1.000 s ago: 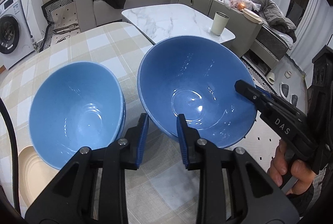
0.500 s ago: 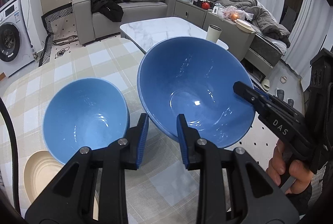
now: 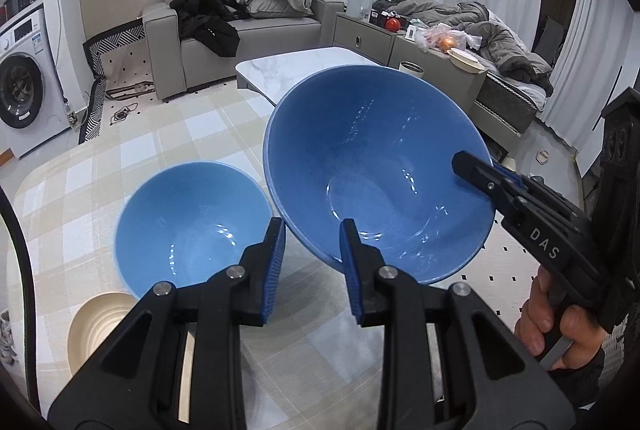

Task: Organize plates and bowls
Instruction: 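Lift the blue bowl with both tools over the nested blue bowls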

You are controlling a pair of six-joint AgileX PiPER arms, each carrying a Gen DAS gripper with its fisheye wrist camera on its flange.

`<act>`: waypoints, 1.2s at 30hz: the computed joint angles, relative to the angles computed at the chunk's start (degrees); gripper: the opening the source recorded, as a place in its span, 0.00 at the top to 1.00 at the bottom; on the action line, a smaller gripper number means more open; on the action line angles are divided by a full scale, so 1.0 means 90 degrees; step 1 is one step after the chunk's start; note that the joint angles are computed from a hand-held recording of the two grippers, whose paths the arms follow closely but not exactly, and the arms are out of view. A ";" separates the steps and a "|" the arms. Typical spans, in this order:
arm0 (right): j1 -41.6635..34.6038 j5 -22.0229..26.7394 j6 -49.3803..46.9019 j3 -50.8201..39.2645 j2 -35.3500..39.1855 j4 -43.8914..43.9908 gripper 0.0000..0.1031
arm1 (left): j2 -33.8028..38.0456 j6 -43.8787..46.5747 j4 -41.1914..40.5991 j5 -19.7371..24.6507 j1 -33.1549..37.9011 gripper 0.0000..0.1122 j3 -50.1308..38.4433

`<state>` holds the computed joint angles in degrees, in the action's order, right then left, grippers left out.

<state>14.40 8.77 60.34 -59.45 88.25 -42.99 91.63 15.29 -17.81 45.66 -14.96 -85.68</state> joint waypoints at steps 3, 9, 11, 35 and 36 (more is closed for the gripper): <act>0.0261 0.0166 0.1036 -0.0007 -0.0059 -0.1020 0.80 | -0.0207 0.0129 -0.0122 0.0084 0.0150 0.78 0.0103; 0.0724 0.0524 0.2124 -0.0040 -0.0179 -0.2057 0.80 | -0.0528 0.0517 -0.0493 0.0321 0.0535 0.78 0.0226; 0.0822 0.0590 0.2252 -0.0054 -0.0173 -0.2213 0.80 | -0.0593 0.0590 -0.0577 0.0375 0.0635 0.78 0.0237; 0.1736 0.1378 0.0598 -0.1795 0.0931 -0.0887 0.79 | -0.1107 0.1901 -0.1970 0.1367 0.2761 0.78 0.0313; 0.1765 0.1394 0.0519 -0.1879 0.0991 -0.0824 0.79 | -0.1094 0.1979 -0.2037 0.1439 0.2887 0.78 0.0291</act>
<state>30.29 21.32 65.01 -76.36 97.17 -50.40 81.78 33.10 -36.14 58.61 11.02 -83.06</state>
